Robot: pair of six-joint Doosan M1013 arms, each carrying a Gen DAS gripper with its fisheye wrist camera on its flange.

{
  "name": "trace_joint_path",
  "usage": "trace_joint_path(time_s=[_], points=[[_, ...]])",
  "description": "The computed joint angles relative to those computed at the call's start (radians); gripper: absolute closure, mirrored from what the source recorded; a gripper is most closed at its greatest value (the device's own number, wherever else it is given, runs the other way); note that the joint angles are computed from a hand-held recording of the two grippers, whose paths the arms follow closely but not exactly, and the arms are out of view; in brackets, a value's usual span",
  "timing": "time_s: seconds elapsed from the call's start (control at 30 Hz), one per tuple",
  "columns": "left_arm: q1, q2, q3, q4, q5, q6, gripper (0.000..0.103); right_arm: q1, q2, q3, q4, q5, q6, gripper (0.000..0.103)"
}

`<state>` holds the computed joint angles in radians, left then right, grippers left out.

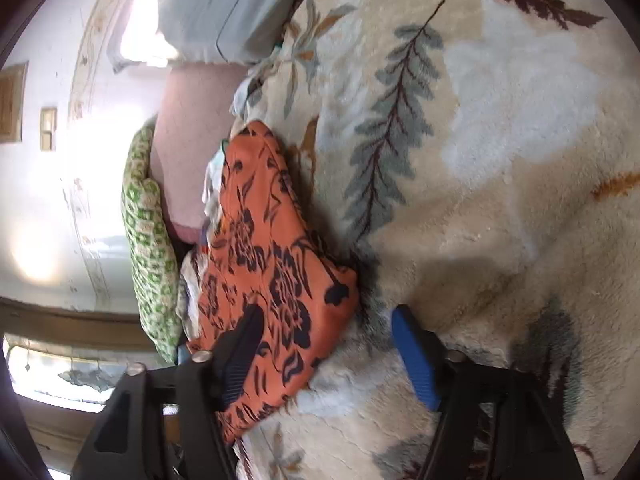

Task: Fold small clothes

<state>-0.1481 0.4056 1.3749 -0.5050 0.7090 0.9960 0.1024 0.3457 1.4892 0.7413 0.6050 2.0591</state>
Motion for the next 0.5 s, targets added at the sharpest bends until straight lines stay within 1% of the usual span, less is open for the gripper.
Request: trace_joint_path(time_s=[0.03,0.1,0.13,0.17,0.2,0.23,0.27,0.3,0.33,0.4,0.43,0.5], points=[[-0.004,0.002,-0.007,0.026,0.001,-0.010,0.056,0.005,0.004,-0.004,-0.010,-0.016,-0.002,0.033],[-0.012,0.004,-0.019,0.081,0.003,-0.026,0.057,0.014,0.020,-0.030,-0.066,-0.010,0.015,0.033],[-0.014,0.007,-0.026,0.105,0.007,-0.039,0.057,0.017,0.030,-0.040,-0.054,-0.009,-0.011,0.033],[-0.018,0.008,-0.031,0.132,0.007,-0.055,0.057,0.018,0.035,-0.049,-0.050,-0.007,-0.031,0.036],[-0.022,0.007,-0.032,0.160,0.003,-0.072,0.059,0.024,0.041,-0.062,-0.088,-0.003,-0.019,0.038],[-0.025,0.007,-0.036,0.186,0.000,-0.082,0.064,0.035,0.049,-0.082,-0.173,0.009,0.029,0.046],[-0.029,0.008,-0.042,0.207,0.001,-0.085,0.066,0.045,0.061,-0.104,-0.253,0.031,0.077,0.062],[-0.036,0.010,-0.050,0.242,0.006,-0.087,0.071,0.049,0.070,-0.117,-0.284,0.046,0.101,0.071],[-0.043,0.012,-0.058,0.276,0.014,-0.090,0.076,0.052,0.077,-0.121,-0.305,0.051,0.122,0.075],[-0.056,0.013,-0.069,0.339,0.020,-0.104,0.080,0.059,0.076,-0.118,-0.344,0.033,0.143,0.080],[-0.057,0.009,-0.065,0.347,0.013,-0.108,0.083,0.069,0.071,-0.121,-0.395,0.026,0.159,0.083],[-0.054,-0.005,-0.050,0.331,-0.020,-0.104,0.086,0.084,0.055,-0.118,-0.458,-0.004,0.171,0.085]])
